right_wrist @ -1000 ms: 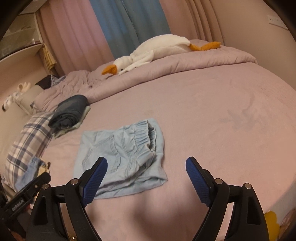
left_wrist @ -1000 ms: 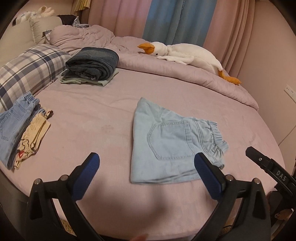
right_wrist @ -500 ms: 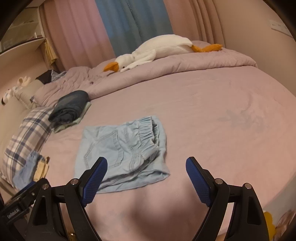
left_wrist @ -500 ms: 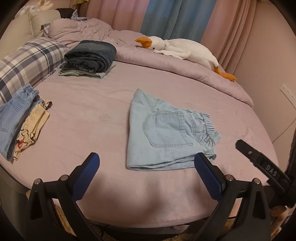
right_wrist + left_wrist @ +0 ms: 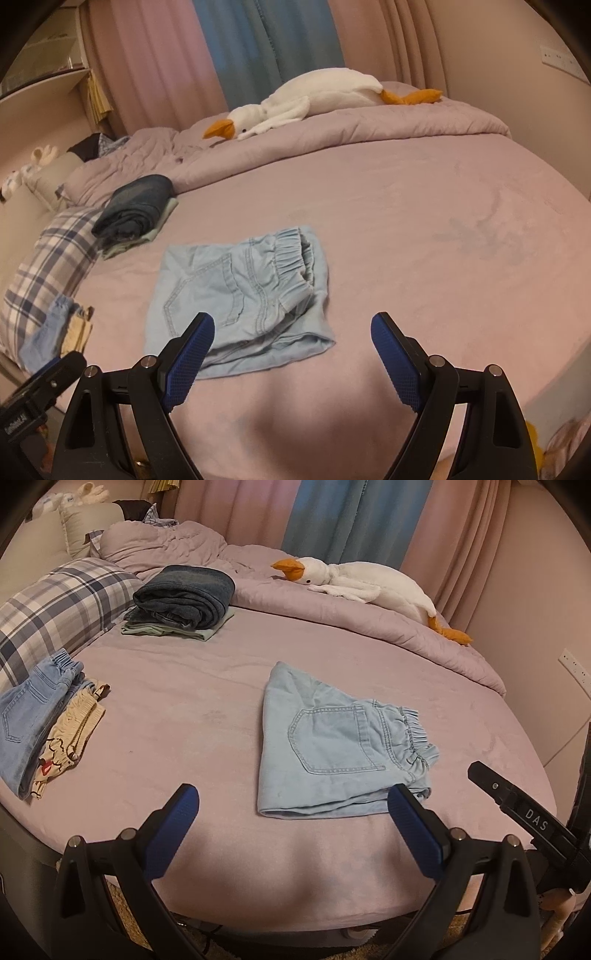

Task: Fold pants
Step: 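Open both grippers and withdraw them from the folded jeans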

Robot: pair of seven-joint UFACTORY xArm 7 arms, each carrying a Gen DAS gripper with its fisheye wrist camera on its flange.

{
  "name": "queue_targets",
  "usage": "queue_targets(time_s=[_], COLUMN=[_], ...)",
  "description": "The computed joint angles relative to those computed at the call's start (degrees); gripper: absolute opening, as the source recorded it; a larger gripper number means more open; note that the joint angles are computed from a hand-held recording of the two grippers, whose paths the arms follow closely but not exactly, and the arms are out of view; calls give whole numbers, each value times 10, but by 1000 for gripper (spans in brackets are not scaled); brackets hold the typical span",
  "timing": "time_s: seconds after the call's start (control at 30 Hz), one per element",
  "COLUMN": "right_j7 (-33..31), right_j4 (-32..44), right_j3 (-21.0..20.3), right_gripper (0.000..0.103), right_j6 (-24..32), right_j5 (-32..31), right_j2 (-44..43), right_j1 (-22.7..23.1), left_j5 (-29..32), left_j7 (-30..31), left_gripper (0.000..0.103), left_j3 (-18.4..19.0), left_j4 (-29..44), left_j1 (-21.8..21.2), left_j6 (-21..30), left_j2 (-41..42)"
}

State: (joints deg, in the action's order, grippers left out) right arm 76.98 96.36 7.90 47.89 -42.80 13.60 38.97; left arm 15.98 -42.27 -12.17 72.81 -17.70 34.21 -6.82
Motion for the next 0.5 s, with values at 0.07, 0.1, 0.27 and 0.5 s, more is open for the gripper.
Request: queue_targets(time_s=[0.07,0.1,0.27,0.5], right_j7=[2,2,1,5], right_j4=[2,3,5,6], right_j3=[0,0,0,1], right_gripper=[86,86,86,87], right_j6=[4,6,15,15], right_j5=[-1,-1,3,0], right_j2=[1,1,2,2], right_j1=[2,2,3,6], left_j5=[-1,2,1,-14], left_j7=[3,1,1,10], left_gripper=[102,102,102,102], left_j3=[0,-1,-1,0], left_j4=[1,1,-2,-7], left_j1=[-1,-1,-2,-1], left_j6=[3,6,13,7], left_j2=[0,-1,-4,-10])
